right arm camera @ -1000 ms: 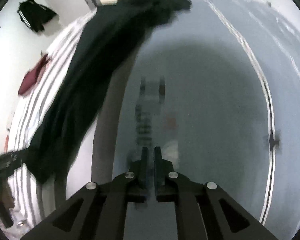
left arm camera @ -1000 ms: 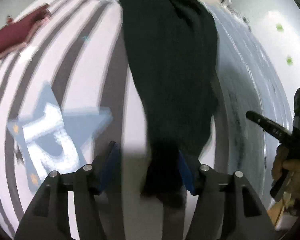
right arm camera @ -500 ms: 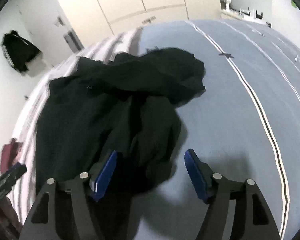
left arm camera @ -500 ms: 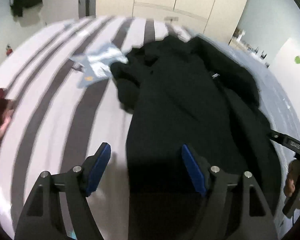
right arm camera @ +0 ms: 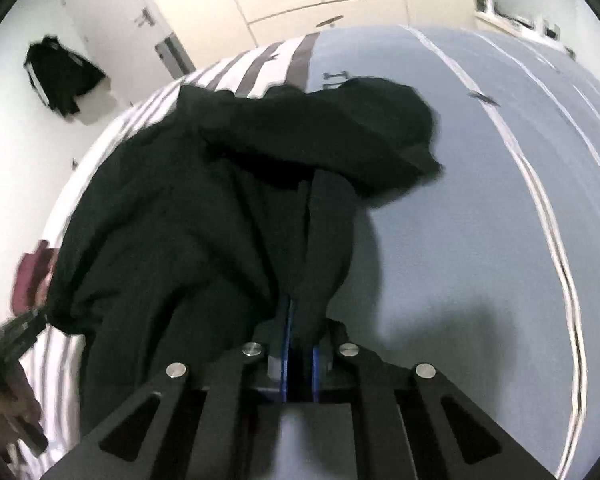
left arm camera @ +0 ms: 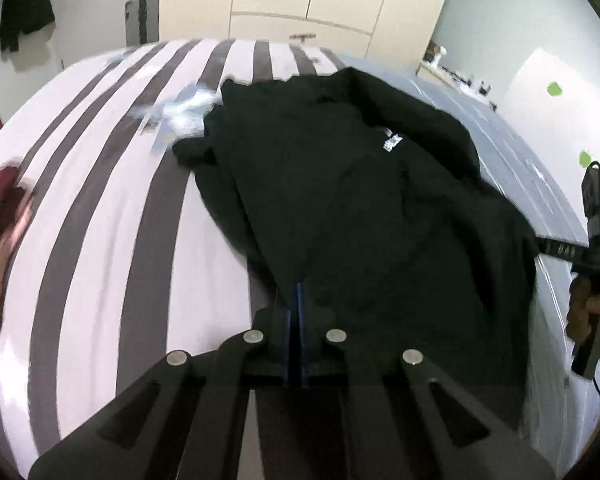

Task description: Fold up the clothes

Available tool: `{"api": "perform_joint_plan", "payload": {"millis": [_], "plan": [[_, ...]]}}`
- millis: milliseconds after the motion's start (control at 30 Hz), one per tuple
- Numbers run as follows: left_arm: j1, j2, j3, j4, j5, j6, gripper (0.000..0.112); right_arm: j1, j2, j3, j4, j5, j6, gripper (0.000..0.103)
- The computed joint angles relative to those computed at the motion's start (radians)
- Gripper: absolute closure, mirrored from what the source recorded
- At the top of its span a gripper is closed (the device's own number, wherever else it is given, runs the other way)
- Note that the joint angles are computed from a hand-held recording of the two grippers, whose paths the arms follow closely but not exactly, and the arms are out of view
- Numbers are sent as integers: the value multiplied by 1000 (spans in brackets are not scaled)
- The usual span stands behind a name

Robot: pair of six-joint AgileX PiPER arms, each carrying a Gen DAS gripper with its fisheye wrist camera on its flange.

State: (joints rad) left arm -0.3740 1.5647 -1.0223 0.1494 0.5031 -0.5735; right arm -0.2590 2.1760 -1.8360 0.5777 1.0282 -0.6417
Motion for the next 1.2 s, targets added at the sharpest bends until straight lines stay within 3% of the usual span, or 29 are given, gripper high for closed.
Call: {"api": "perform_joint_plan", "payload": {"millis": [100,200,267,367,467,500,533,600,633,733,867,967,1067,1100,1133,1167,1200], "plan": [[-133,-233,211,30,119,-147,111,-117,-194,300,18,22,-145,97],[-361,-482,337,30,346,-417,111,-242,-364,562,-28,35,-282,97],[-540,-564,348,37,475,-589,111,-342,-472,696,-86,88,-352,97],[-695,-605,333,6,578,-715,108,-450,-592,816,-183,161,-437,96],[-613,-631,325,13,630,-702,81,-491,-677,859,-238,163,-458,85],[-548,-640,322,35,631,-677,65,-494,-690,851,-230,156,-453,82],[-476,-641,316,66,625,-647,57,-488,-701,837,-213,141,-446,79],[-331,-635,302,125,593,-589,56,-466,-703,806,-154,104,-444,56],[-276,-616,296,151,567,-559,56,-445,-692,788,-120,79,-437,50],[-123,-487,291,186,443,-434,51,-317,-608,706,-61,15,-376,47],[43,-282,295,104,296,-292,51,-180,-531,712,-34,-101,-408,41],[112,-204,307,33,196,-225,47,-74,-419,696,-182,-209,-292,36],[112,-173,310,66,136,-236,42,-71,-310,618,-208,-203,-166,36],[110,-173,312,73,118,-233,51,-82,-292,601,-183,-198,-156,36],[113,-178,311,55,97,-196,79,-86,-280,591,-170,-200,-151,40],[117,-184,306,18,74,-136,97,-87,-277,592,-160,-211,-156,45],[114,-188,285,13,71,-116,106,-90,-281,600,-145,-225,-172,61]]}}
